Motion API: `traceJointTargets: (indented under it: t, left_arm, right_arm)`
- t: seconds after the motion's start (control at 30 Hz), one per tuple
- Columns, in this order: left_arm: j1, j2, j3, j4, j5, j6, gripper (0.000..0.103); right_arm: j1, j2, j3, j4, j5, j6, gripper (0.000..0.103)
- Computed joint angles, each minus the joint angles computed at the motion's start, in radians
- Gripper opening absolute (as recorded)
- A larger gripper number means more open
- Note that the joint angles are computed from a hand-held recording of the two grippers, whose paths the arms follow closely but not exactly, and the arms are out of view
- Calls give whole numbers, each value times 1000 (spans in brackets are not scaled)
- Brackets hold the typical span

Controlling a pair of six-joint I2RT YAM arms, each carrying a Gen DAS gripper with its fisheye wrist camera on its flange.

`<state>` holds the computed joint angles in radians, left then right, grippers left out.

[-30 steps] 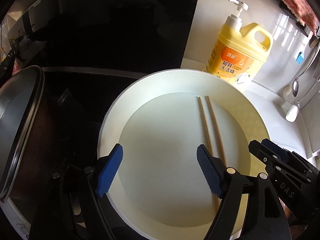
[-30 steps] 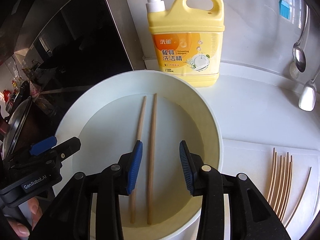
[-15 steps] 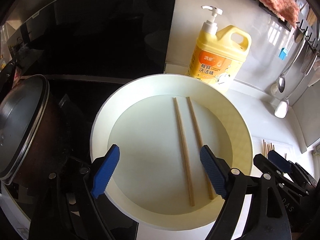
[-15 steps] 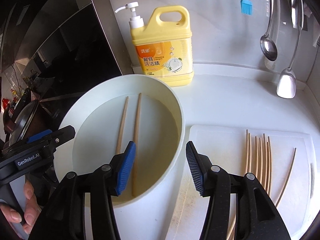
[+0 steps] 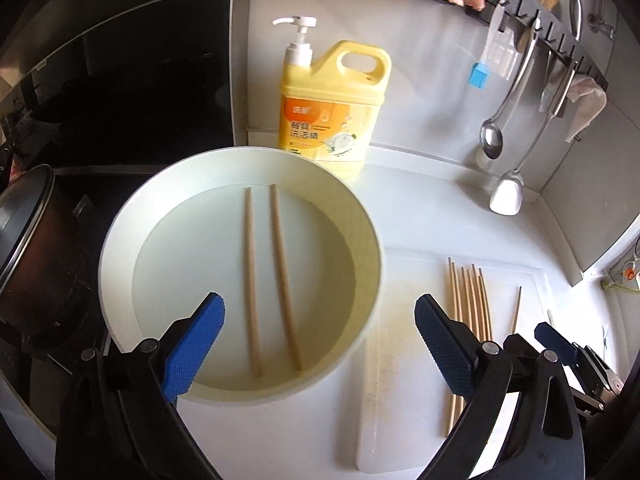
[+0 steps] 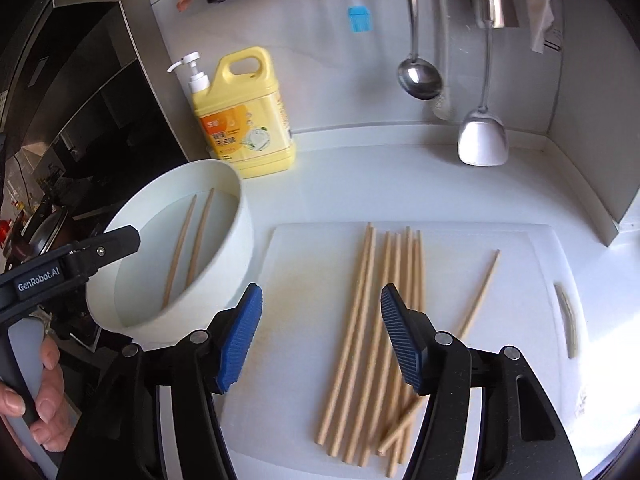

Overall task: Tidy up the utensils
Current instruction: 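Withdraw both tools from the bowl back over the cutting board, then lower the left gripper onto a chopstick while the right gripper grasps another chopstick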

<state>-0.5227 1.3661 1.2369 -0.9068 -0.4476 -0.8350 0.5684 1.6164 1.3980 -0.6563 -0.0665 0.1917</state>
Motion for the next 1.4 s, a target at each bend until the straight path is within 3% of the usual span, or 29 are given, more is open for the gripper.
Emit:
traceJointTargets:
  t: [0.33,0.6,0.77,1.0,1.4]
  left_arm:
    - [-233,257,173,-78,-95,-243,96]
    - [-284,350,156,-65,-124,-360,96]
    - [-264,368,111,31,-148,-318,96]
    - [-252,386,33,180,-181,-209,96]
    - [-220,418,5,297,-108,-133,96]
  right_arm:
    - [-300,-90,-161,-12,-140,-175,60]
    - [-328,-29,-253,100,-164,-214,60]
    - [-300,-4,-289,202,-130,-154,60]
    - [-240,8,-349,337,23,-95,60]
    - [-203,7,-380,363,119,-123,60]
